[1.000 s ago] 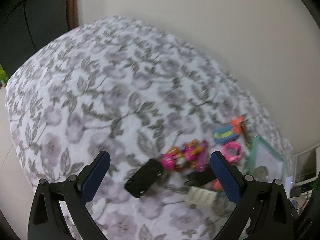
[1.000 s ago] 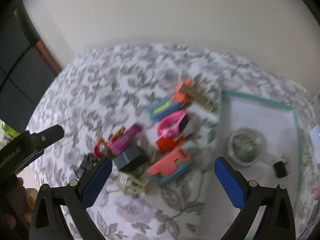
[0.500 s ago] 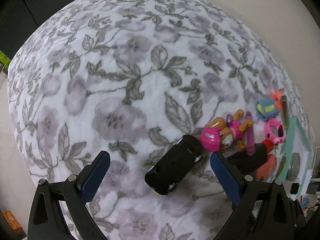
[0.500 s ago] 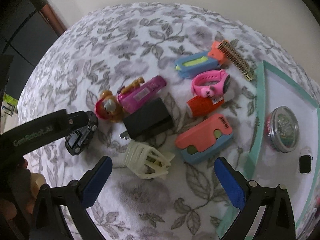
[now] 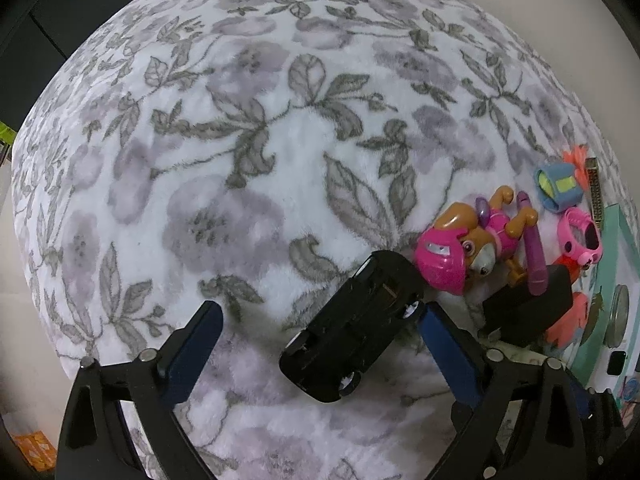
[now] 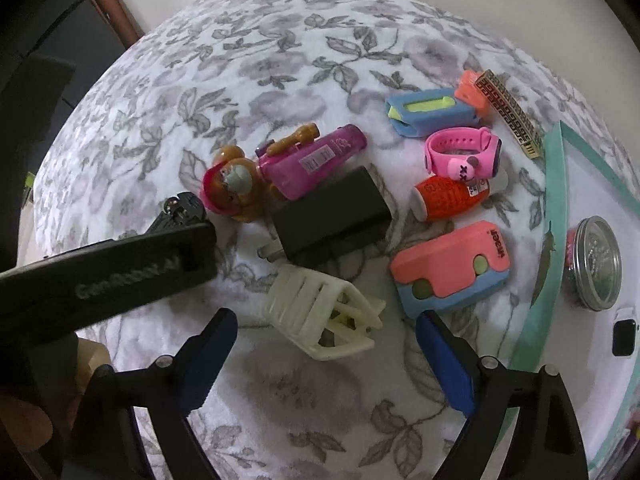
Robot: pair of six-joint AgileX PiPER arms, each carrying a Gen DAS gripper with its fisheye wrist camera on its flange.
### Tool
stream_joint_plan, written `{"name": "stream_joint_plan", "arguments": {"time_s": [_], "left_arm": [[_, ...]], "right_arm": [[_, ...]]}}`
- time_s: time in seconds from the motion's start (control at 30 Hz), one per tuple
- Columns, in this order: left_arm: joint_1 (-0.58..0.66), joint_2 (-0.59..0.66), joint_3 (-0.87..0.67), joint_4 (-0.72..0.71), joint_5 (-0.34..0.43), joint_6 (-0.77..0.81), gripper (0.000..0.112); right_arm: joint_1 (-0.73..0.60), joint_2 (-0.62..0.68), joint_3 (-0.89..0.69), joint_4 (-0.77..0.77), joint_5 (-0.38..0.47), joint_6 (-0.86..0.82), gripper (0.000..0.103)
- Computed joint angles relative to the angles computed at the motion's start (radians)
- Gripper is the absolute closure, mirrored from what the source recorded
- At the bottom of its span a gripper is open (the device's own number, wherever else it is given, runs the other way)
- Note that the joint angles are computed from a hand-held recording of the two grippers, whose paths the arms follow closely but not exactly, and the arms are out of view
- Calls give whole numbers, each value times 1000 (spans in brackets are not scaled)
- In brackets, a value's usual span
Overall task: Organize rigid objects
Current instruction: 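Grasp the black toy car with the left gripper while the right gripper grasps the white cage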
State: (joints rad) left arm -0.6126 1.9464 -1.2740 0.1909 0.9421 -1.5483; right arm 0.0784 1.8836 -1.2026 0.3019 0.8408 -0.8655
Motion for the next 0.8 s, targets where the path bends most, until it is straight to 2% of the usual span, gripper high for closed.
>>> {"name": "stream_joint_plan", "arguments": {"time_s": [0.07, 0.13, 0.2, 0.33, 0.43, 0.57, 0.63, 0.8], "left_arm": [[-2, 4, 12, -7, -17, -6, 27], [5, 30, -7, -4, -10, -2, 30], [6, 25, 2, 5, -15, -4, 34], [9, 8, 5, 15, 3, 3, 47], [11, 6, 3, 16, 5, 11, 52], [16, 3, -4, 17, 18, 26, 56], [5, 10, -43, 15, 59, 26, 56], [4, 24, -58, 21, 63, 25, 56]], "right_arm": [[8, 0, 5, -7, -12, 2, 13], [13, -5, 8, -17, -16, 11, 17], [8, -1, -7, 0, 8, -2, 18], [25, -25, 9, -8, 24, 8, 27], [51, -39, 39, -13, 3, 9, 27], [51, -18, 55, -35, -22, 27, 33], [52, -8, 61, -36, -39, 37, 34], [47, -9, 72, 2, -59, 6, 33]]}}
